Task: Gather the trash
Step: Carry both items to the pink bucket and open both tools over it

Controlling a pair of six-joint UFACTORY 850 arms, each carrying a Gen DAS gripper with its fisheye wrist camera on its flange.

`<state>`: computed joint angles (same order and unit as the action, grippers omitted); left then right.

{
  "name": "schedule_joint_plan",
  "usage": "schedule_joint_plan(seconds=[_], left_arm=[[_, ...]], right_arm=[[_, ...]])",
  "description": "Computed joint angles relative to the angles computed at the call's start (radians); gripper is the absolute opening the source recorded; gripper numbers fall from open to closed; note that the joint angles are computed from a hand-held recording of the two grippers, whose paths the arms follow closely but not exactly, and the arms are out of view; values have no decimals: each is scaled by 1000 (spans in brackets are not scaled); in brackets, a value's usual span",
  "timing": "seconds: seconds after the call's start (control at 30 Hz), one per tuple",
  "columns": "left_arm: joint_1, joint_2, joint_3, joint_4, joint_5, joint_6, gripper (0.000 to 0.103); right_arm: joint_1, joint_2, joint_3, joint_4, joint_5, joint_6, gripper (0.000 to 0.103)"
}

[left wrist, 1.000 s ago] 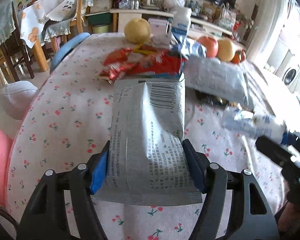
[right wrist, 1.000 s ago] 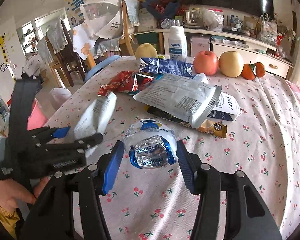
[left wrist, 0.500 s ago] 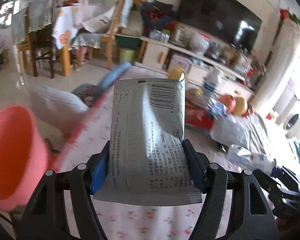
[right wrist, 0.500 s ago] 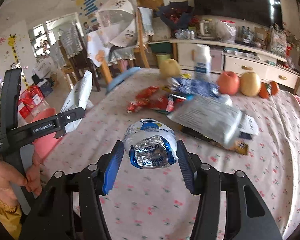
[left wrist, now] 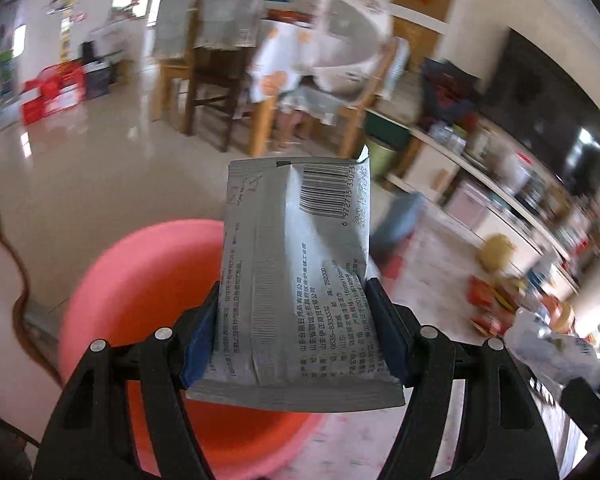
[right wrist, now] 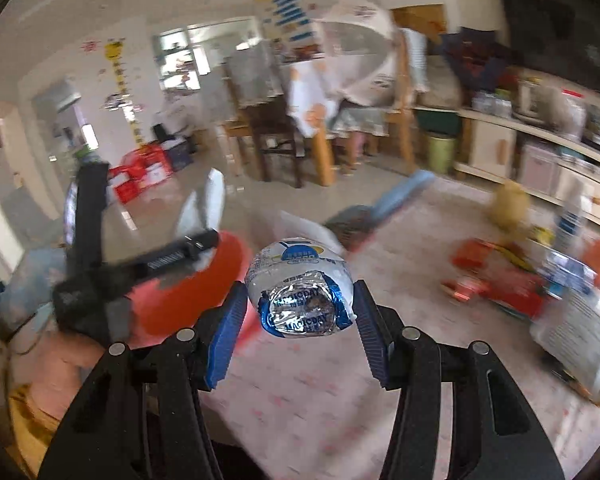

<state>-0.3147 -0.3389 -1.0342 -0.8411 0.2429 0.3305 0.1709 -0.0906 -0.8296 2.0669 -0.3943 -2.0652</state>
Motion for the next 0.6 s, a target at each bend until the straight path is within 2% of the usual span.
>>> schedule_joint_plan(seconds=[0.23,0.33,0.37,0.4,0.47,0.53,0.6], left_arm=[[84,-14,2,-158,-16,84,71],[103,-27,-4,-297,-14,196,74],[105,-30,-3,-357,-5,246,74],[109,-36,-8,-404,-1,292,75],[112,-31,6,-412,9,305,80],[108,-29,14,-387,41,284,83],[100,-21,28,-276,75,188,84]], right_arm=[[113,-154,-157,-105,-5,112,55],[150,-236,-235,-158,24,170,56],[155,-267,-265,-215,30,240,57],[154,-295,-289,-264,20,312,67],[139,-311,-292,-249,0,347,84],[124,-306,-270,-201,-27,349,88],[109,-288,-245,-149,-16,326,91]])
